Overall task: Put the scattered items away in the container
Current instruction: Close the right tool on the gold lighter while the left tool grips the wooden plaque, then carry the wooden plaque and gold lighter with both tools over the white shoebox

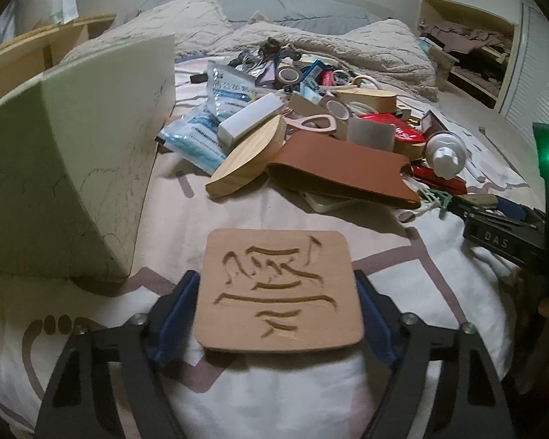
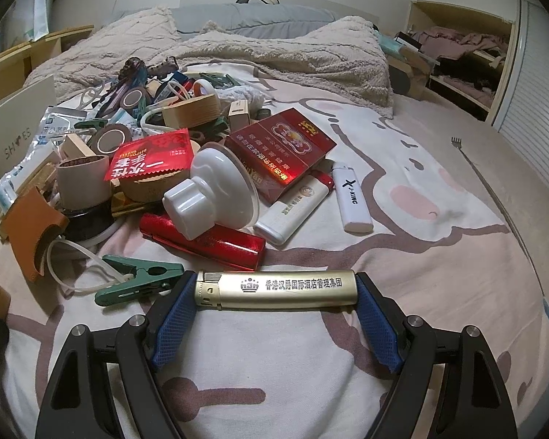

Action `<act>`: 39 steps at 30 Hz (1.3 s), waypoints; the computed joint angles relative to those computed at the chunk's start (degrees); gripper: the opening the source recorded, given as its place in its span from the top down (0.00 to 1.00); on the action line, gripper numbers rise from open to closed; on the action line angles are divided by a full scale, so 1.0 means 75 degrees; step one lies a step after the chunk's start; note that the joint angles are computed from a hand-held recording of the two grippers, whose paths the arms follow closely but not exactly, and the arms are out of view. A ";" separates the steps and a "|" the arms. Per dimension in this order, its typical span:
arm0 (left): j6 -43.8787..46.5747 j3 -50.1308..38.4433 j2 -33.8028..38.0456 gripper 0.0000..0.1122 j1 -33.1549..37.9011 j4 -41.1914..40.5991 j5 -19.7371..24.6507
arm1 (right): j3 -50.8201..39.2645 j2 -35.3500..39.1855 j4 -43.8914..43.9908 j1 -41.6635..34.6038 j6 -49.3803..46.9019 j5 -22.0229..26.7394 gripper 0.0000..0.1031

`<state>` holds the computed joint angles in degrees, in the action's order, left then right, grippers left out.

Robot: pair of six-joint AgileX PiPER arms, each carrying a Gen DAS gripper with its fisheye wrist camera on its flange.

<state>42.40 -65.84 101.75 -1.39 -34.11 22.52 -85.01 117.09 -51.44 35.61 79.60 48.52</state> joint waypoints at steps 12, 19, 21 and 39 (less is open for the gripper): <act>0.1086 0.0040 -0.0096 0.32 0.0247 -0.1127 0.0316 | 0.0578 -0.0567 0.0179 -0.0068 0.0255 -0.0675 0.19; 0.1296 -0.0091 -0.0218 0.32 0.0349 -0.1385 0.0692 | 0.0534 -0.0870 0.0167 0.0186 0.0245 -0.0927 0.19; 0.1312 -0.0114 -0.0262 0.32 0.0308 -0.1384 0.0702 | 0.0354 -0.0837 0.0131 0.0278 0.0097 -0.0872 0.19; 0.0588 -0.2440 -0.0033 0.32 0.0856 -0.0955 0.1939 | -0.0828 -0.0930 0.0079 0.0352 -0.0757 -0.0632 0.19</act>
